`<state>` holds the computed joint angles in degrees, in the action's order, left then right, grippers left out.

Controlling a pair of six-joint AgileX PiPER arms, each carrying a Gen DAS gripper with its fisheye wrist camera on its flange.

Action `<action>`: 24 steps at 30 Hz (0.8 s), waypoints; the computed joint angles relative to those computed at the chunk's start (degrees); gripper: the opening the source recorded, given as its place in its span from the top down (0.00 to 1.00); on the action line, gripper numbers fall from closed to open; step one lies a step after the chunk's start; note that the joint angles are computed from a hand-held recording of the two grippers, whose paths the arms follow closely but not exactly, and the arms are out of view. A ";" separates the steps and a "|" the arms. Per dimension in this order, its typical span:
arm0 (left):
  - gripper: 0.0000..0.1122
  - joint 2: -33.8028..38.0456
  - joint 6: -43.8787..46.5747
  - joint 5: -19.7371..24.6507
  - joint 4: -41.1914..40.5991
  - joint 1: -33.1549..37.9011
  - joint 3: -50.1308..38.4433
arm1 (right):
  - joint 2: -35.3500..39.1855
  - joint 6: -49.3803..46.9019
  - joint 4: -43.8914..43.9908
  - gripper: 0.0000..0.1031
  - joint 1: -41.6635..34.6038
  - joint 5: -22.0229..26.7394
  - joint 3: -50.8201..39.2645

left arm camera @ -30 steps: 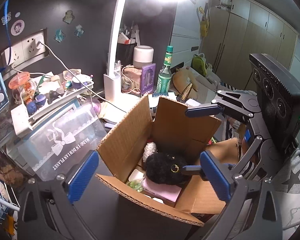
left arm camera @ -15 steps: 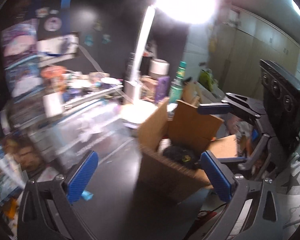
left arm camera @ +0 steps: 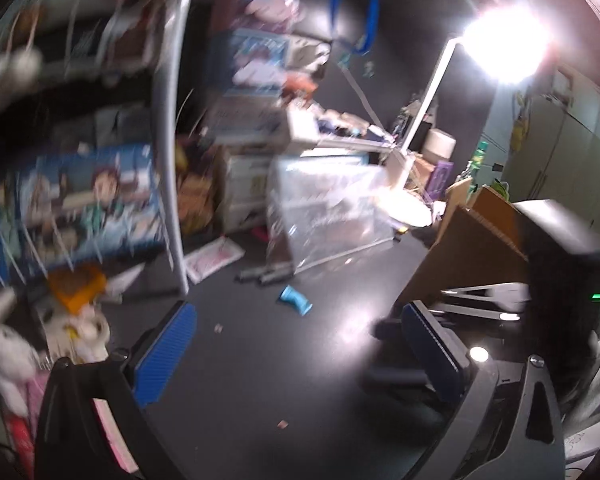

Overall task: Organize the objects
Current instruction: 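Move the right gripper to the light-blue candy and grasp it, then raise the candy with the right gripper while the left gripper grasps it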

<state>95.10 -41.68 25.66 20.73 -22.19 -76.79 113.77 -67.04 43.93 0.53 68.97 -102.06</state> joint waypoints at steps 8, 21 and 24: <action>0.09 -0.65 8.65 -6.01 -10.47 4.21 6.40 | 11.62 15.77 -14.34 0.72 8.30 -19.33 -6.60; 0.09 1.22 26.58 -8.63 -28.69 8.69 6.87 | 17.06 17.35 -18.21 0.92 9.46 -16.34 -14.97; 0.09 1.65 33.34 -8.49 -36.05 9.49 6.84 | 15.36 14.38 -15.12 0.92 8.30 -14.31 -12.84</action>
<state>96.74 -8.34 17.17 -15.32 -12.71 -69.95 129.13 -52.66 28.82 8.83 54.66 -114.90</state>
